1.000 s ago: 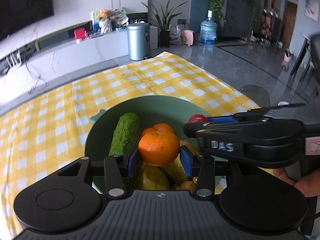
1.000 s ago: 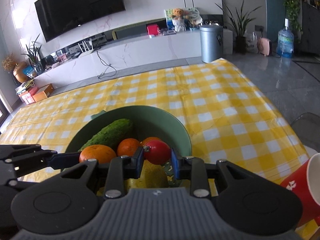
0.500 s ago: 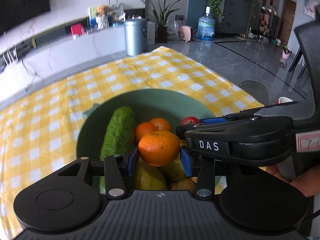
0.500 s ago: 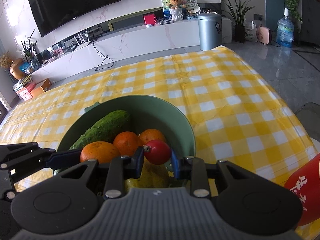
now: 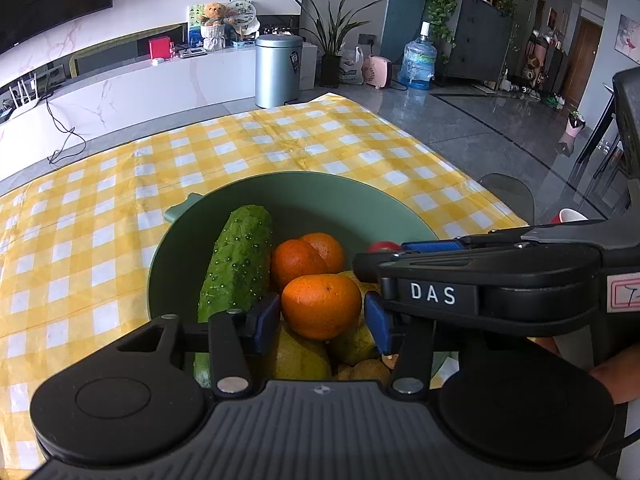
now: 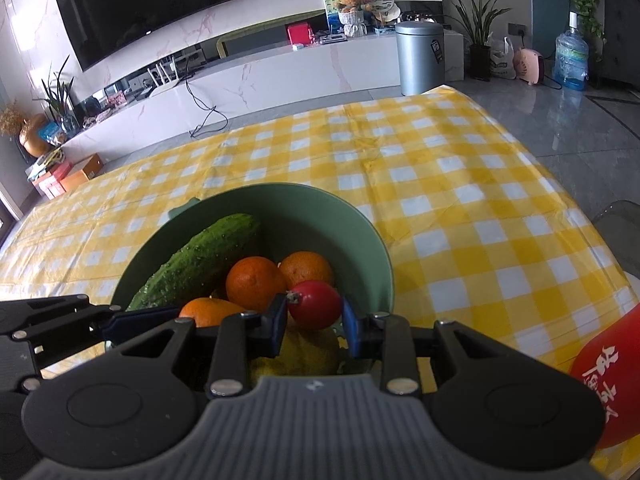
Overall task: Organize fruits
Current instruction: 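Open the left gripper to drop the orange in the colander while the right gripper releases the plum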
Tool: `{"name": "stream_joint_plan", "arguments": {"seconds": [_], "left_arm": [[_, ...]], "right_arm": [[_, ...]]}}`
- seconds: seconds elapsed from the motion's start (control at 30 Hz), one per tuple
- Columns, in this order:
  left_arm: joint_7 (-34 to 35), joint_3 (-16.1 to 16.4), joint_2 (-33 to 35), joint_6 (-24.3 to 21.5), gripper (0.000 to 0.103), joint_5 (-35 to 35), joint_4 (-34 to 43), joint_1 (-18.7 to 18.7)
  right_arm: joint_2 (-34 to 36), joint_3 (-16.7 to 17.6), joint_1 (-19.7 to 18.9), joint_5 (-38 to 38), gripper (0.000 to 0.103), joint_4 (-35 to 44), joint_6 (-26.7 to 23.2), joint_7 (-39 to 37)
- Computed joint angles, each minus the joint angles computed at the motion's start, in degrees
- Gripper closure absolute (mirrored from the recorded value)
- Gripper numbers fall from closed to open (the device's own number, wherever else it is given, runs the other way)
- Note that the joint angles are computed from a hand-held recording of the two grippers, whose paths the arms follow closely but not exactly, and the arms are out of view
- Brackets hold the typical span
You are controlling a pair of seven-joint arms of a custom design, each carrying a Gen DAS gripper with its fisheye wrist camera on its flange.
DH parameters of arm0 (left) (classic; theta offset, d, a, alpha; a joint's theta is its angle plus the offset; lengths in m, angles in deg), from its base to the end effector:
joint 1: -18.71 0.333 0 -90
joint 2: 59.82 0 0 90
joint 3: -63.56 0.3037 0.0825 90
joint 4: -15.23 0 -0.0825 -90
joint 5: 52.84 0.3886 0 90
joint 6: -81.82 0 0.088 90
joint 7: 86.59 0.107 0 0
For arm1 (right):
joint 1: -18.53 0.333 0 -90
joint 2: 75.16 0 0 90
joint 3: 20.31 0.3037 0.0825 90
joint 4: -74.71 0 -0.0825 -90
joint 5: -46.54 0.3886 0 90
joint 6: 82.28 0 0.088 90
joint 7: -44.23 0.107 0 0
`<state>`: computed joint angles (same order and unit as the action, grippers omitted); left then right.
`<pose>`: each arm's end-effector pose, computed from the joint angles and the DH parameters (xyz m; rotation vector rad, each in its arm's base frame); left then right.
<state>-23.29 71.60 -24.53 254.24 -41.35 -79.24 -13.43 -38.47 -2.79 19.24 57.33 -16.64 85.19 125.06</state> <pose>0.6529 -0.3282 0.3302 -1.6449 2.0130 -0.8761 0.7182 0.1777 0.3396 -1.8633 1.5488 -0.3288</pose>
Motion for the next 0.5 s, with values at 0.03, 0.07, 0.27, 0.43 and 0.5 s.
{"name": "stream_joint_plan", "arguments": {"seconds": [0.03, 0.07, 0.27, 0.43, 0.5], "left_arm": [[0.09, -0.32, -0.08, 0.02, 0.040, -0.16, -0.04, 0.22], [0.25, -0.67, -0.20, 0.17, 0.038, -0.33, -0.14, 0.48], [-2.34, 3.27, -1.34, 1.56, 0.030, 1.33, -1.87, -3.23], [-5.04, 7.15, -3.86, 3.71, 0.027, 3.79, -5.07, -6.95], [-6.51, 9.93, -4.99, 3.89, 0.026, 5.33, -6.39, -9.49]], "right_arm": [[0.00, -0.05, 0.09, -0.04, 0.069, 0.03, 0.06, 0.01], [-0.09, -0.35, 0.36, -0.24, 0.069, 0.01, 0.02, 0.21], [-0.46, 0.47, -0.38, 0.35, 0.061, -1.10, 1.87, 0.10], [-1.54, 2.27, -1.87, 0.16, 0.046, -3.75, 6.51, 0.10], [-2.15, 4.59, -3.89, -0.13, 0.038, -5.44, 9.35, -0.33]]}}
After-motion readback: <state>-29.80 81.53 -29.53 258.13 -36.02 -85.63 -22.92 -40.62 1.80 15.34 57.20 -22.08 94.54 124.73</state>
